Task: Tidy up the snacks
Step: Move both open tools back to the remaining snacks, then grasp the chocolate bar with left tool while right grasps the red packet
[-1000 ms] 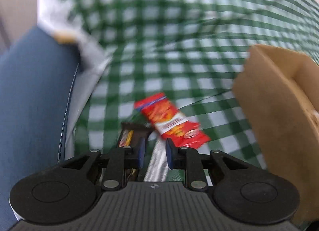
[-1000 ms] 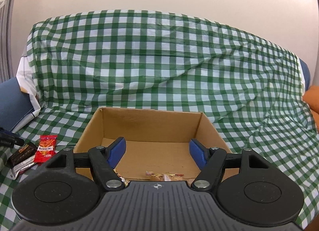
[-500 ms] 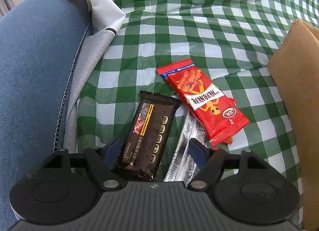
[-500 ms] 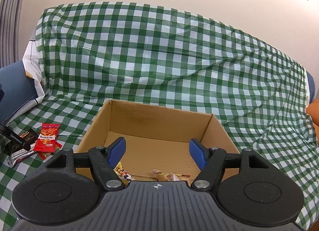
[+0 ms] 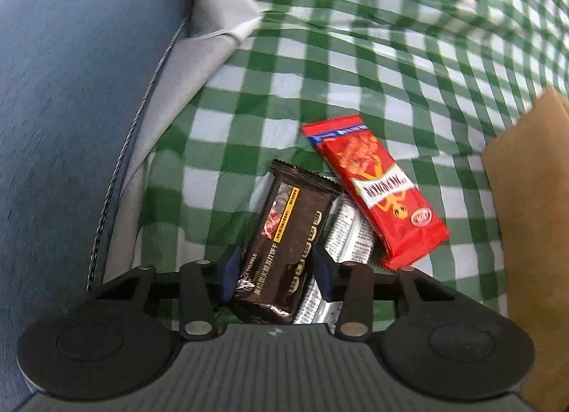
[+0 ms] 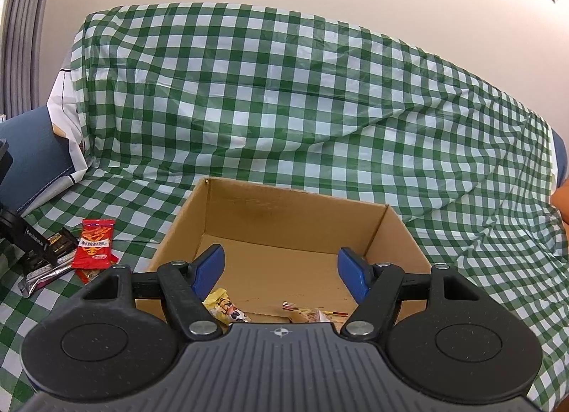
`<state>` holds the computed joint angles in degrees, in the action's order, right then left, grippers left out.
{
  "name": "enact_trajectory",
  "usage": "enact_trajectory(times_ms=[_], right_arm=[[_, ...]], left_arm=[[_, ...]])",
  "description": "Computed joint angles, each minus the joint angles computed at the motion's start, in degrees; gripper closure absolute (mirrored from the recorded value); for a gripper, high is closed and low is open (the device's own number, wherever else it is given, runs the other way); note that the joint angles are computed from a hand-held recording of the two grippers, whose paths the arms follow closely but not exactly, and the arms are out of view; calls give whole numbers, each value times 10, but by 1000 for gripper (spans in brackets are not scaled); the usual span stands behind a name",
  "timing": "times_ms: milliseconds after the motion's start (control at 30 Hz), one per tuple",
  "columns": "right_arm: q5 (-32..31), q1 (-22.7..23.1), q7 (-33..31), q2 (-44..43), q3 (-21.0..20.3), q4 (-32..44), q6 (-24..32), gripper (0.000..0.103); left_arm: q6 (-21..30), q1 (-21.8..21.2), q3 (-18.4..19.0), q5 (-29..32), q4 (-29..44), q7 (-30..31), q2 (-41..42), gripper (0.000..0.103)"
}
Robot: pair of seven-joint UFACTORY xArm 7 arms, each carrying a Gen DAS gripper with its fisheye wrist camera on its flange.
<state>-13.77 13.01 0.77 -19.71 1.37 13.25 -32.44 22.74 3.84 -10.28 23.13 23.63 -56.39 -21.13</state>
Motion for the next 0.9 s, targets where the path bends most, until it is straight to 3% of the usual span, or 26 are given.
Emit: enact_trajectory(times_ms=[133, 233, 300, 367, 467, 667, 767, 833, 900], right_arm=[[-4, 1, -1, 0, 0, 0, 1, 32], [-9, 2, -3, 3, -2, 2, 3, 32], [-15, 4, -5, 5, -3, 4, 5, 32], [-19, 5, -9, 7, -1, 3, 4, 32], [-34, 10, -14, 11, -5, 4, 3, 32], [-143, 54, 33, 3, -69, 22, 49, 32], [-233, 140, 103, -12, -149, 53, 114, 32], [-245, 216, 137, -18, -197, 78, 159, 31], [-240, 321, 157, -14, -263, 109, 197, 30]], left_arm=[[-4, -12, 23, -47, -9, 11, -9, 55], [5, -16, 27, -69, -3, 18, -3, 42], [3, -16, 25, -73, -3, 21, 0, 42], [7, -12, 19, -67, -1, 18, 1, 51], [4, -12, 22, -72, -5, 15, -3, 55], [1, -20, 33, -106, -12, 18, -13, 57], [-1, -22, 38, -121, -12, 24, -12, 56], [-5, -23, 42, -132, -15, 28, -14, 56], [-7, -23, 43, -140, -17, 29, -16, 56]])
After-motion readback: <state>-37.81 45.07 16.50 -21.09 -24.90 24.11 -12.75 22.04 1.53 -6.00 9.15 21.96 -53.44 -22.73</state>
